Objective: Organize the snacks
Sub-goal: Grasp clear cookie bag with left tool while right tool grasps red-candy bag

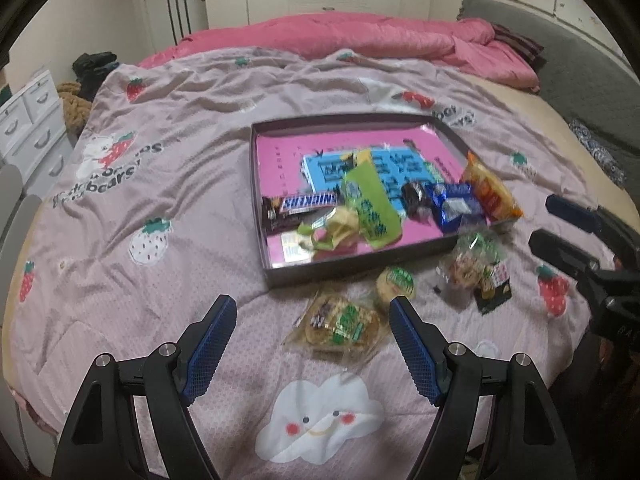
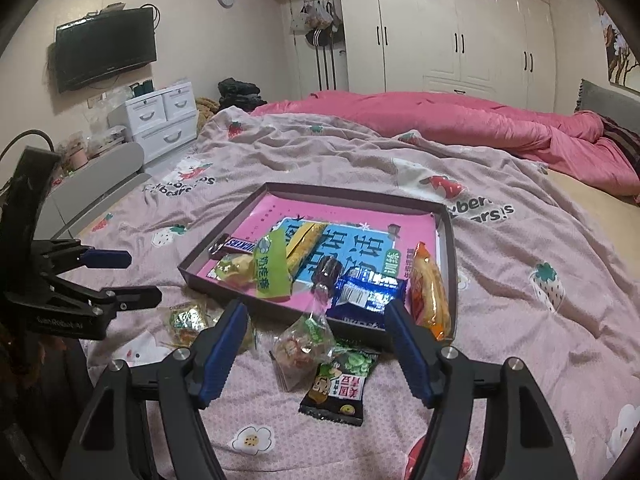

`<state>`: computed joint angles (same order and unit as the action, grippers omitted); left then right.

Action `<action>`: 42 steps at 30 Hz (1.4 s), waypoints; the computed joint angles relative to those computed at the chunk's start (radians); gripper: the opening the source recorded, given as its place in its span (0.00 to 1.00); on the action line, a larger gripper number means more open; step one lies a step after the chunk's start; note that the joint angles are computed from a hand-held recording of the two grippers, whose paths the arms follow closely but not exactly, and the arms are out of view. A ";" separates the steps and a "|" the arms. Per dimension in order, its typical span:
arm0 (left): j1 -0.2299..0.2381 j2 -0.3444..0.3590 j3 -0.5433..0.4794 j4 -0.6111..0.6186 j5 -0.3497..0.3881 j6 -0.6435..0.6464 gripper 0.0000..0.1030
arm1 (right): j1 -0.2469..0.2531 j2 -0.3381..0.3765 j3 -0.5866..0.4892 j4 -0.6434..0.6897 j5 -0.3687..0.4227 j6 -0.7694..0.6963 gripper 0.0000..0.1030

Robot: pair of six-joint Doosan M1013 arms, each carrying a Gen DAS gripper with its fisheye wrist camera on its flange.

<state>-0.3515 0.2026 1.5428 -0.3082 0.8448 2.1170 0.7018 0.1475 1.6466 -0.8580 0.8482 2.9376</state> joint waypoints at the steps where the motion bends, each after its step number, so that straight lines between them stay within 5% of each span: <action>1: 0.000 0.002 0.001 0.002 0.008 0.007 0.77 | 0.001 0.002 -0.002 0.010 0.005 -0.008 0.69; 23: -0.021 0.044 0.002 0.029 0.069 0.027 0.77 | -0.006 0.034 -0.011 0.110 0.014 -0.133 0.70; 42: -0.042 0.084 -0.008 0.066 0.065 0.010 0.79 | 0.000 0.134 -0.081 0.123 0.116 -0.369 0.70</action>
